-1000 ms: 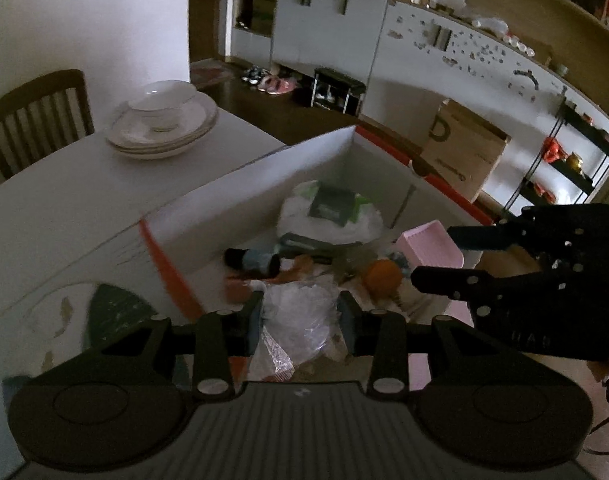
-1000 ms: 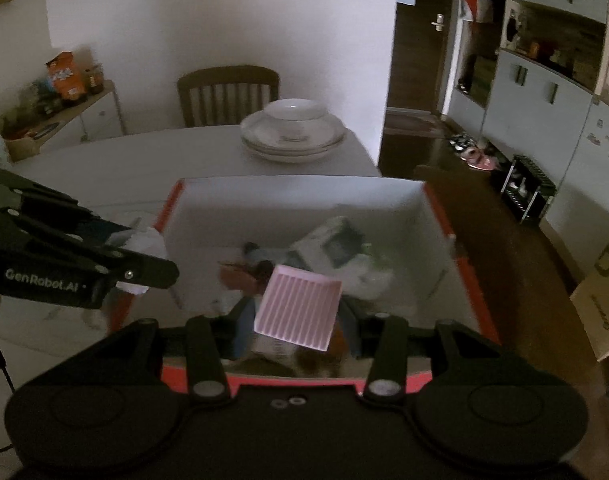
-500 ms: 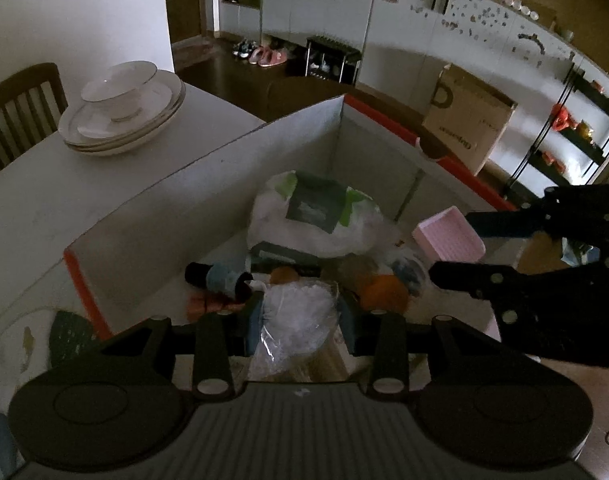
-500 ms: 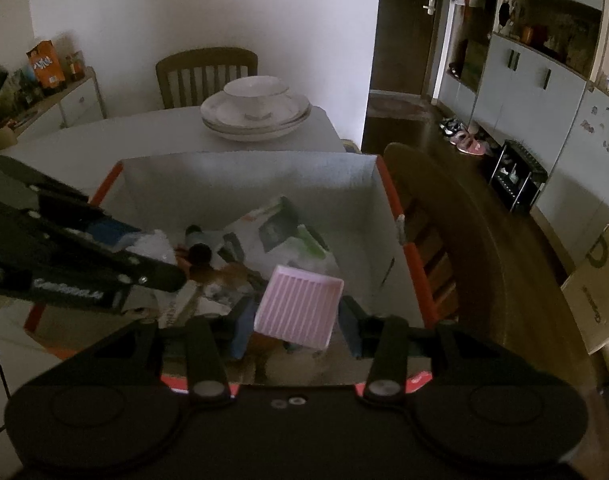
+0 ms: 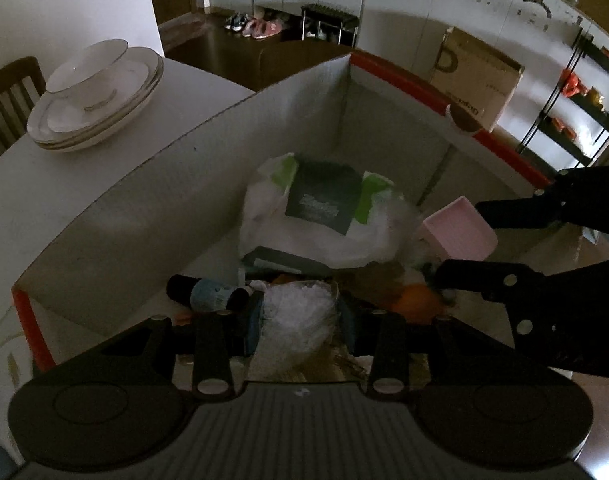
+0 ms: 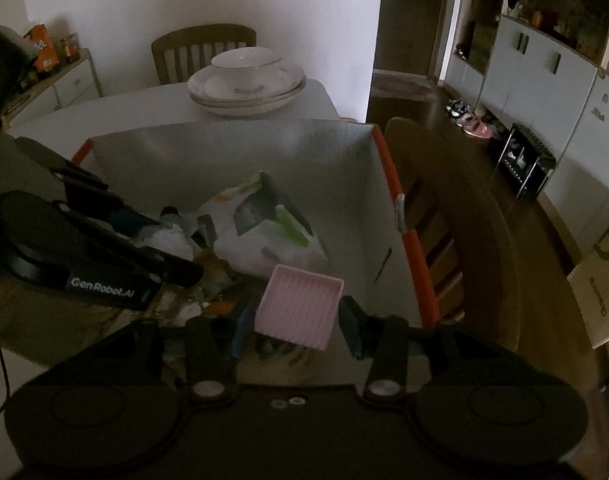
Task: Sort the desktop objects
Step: 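Lower left tool with bag while right tool lowers pink tray into box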
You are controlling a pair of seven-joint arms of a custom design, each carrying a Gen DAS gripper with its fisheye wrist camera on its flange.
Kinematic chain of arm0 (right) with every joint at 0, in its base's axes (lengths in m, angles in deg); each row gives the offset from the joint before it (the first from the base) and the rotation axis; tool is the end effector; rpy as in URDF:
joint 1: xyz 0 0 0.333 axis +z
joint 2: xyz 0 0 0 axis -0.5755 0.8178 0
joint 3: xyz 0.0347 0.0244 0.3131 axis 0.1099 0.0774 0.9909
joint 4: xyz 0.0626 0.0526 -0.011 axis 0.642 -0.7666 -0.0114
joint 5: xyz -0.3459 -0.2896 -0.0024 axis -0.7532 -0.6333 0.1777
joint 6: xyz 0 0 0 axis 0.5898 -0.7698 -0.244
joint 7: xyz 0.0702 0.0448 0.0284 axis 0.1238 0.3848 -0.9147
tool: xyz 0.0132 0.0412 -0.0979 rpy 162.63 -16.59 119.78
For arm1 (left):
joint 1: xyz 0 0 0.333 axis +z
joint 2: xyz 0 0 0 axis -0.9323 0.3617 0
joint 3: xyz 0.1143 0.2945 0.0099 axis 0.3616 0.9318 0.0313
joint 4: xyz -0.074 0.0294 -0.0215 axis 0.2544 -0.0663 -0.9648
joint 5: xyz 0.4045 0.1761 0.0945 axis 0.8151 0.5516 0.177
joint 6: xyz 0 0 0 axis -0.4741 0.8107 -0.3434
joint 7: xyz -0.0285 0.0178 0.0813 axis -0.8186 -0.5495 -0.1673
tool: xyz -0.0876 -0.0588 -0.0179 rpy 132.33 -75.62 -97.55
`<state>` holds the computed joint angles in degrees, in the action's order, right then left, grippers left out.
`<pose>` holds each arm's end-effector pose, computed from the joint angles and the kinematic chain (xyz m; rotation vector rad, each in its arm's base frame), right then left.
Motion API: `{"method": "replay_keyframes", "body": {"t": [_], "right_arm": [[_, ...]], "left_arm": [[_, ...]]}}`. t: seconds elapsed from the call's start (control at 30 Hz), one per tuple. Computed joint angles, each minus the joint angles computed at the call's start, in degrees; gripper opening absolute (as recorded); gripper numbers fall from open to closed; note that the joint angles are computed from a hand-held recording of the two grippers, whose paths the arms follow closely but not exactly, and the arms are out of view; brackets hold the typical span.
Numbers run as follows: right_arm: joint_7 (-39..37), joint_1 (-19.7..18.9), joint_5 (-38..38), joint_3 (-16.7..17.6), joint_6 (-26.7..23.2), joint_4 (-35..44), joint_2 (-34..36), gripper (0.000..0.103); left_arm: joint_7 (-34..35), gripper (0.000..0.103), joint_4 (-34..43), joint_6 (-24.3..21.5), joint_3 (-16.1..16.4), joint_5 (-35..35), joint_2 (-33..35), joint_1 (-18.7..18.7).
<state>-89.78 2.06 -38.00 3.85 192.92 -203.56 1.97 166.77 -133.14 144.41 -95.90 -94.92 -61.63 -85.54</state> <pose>0.4620 0.4533 0.3494 -1.5434 2.1368 -0.7362 0.6102 -0.4329 0.3479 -0.5269 2.9306 -0.7556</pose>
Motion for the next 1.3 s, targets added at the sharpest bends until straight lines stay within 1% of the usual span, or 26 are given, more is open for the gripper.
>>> {"method": "replay_keyframes", "body": {"t": [0.17,0.37,0.5,0.57,0.63,0.67,0.7,0.73,0.83,0.93,1.03,1.17,1.3], "right_arm": [[0.6,-0.4,-1.0,-0.3,1.8,-0.8,-0.2,0.046],[-0.2,-0.8,-0.1,-0.4,3.6,-1.0,-0.1,0.046],[-0.2,-0.9,0.0,-0.4,4.7,-1.4,-0.4,0.05],[-0.1,-1.0,0.0,-0.4,5.4,-1.7,-0.7,0.056],[0.4,-0.8,-0.5,-0.3,5.1,-1.7,-0.9,0.06],[0.6,-0.7,-0.7,-0.2,5.0,-1.8,-1.1,0.061],[0.7,-0.7,-0.8,-0.1,5.0,-1.9,-1.2,0.061],[0.8,-0.7,-0.9,-0.1,5.0,-2.0,-1.4,0.062],[1.6,-0.7,-1.3,0.2,5.2,-2.4,-2.0,0.064],[1.8,-0.8,-1.5,0.5,5.4,-2.7,-2.6,0.065],[2.2,-0.8,-2.2,0.8,5.4,-2.8,-3.1,0.067],[3.2,-0.5,-3.4,1.3,4.8,-2.7,-3.6,0.069],[4.0,-0.1,-4.2,1.8,4.1,-2.1,-3.6,0.07]], "left_arm": [[-3.3,0.038,2.9,-2.3,1.4,2.3,2.1,-1.3],[-5.7,0.038,4.8,-4.6,1.7,3.7,3.6,-1.5],[-7.1,0.045,6.1,-6.7,1.8,4.2,4.4,-1.6],[-7.4,0.049,6.3,-7.0,1.8,4.2,4.5,-1.6],[-7.3,0.057,6.2,-6.7,1.6,4.1,4.4,-1.4],[-7.3,0.059,5.9,-6.3,1.6,3.9,4.2,-1.3],[-7.1,0.063,5.6,-5.9,1.4,3.7,4.1,-1.1],[-6.7,0.065,5.3,-5.6,1.2,3.4,3.8,-0.9],[-6.1,0.065,4.1,-5.0,0.8,2.0,2.7,0.0],[-5.4,0.065,1.6,-3.2,0.4,0.3,0.7,0.8],[-3.3,0.066,-1.1,-1.6,-0.5,-2.8,-1.7,2.4],[-0.2,0.066,-6.1,3.1,-1.2,-7.1,-6.1,3.7],[2.4,0.066,-9.0,4.5,-1.4,-11.7,-9.3,4.8]]}}
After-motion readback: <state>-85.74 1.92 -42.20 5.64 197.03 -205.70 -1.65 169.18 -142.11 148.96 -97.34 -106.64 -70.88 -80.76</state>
